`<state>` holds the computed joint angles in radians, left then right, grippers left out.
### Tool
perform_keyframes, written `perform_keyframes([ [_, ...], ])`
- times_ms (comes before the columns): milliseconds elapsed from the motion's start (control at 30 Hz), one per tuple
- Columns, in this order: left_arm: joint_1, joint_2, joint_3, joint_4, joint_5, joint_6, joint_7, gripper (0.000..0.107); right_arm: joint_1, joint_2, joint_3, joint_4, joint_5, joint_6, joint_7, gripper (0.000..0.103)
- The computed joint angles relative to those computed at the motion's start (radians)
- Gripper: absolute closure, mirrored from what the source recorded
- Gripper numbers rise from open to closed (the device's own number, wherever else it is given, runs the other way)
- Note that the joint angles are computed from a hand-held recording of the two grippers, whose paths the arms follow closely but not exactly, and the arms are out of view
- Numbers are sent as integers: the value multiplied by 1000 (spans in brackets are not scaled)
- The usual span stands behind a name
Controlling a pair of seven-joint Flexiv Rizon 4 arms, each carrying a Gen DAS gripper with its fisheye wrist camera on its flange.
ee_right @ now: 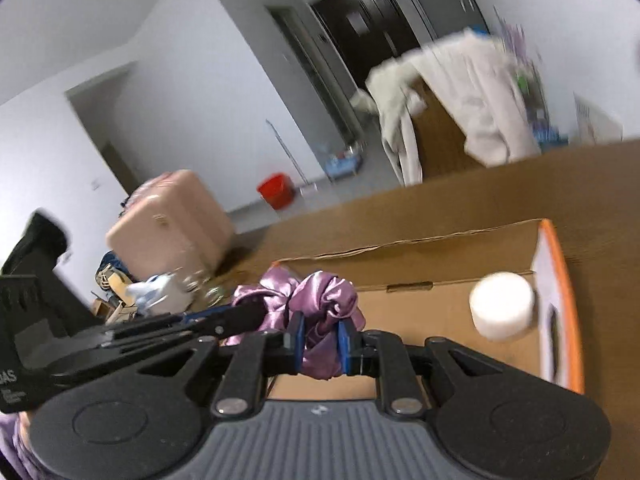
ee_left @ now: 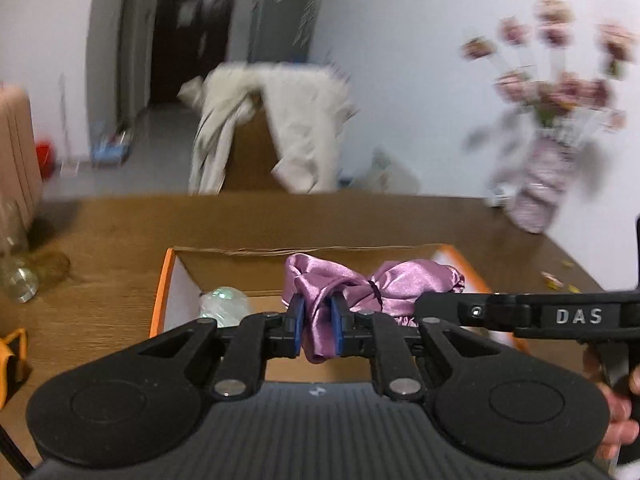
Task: Organize soft objects
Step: 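Lower both scrunchies into the red box and open both tools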
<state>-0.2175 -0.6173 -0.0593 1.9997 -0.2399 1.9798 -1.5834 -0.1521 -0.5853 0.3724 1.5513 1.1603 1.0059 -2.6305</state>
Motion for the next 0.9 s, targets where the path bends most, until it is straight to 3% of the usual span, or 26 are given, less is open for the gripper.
perform_keyframes([
  [133,-20,-100,71,-168,-50,-182,51,92,96,-147,-56,-167,-134,-14,217,87],
  [233,-74,-153,161,-234,-57,-233,64,91,158,-222,-85,-235,-237,13,341,86],
  [333,-73,-173,165,-259,-46,-243,67,86,210,-264,-107,-254,-326,67,416,82],
  [433,-93,-174,189,-256,-49,-230,53,79,212,-278,-90,-250,-378,95,454,63],
  [600,-155,-129,241,-218,-46,-217,46,78,153,-224,-15,-172,-421,162,429,61],
  [700,-209,-71,284,-163,-49,-190,47,77,72,-163,64,-108,-413,197,383,57],
  [900,-426,60,456,-26,-134,-108,94,60,-72,34,167,59,-326,238,211,48],
])
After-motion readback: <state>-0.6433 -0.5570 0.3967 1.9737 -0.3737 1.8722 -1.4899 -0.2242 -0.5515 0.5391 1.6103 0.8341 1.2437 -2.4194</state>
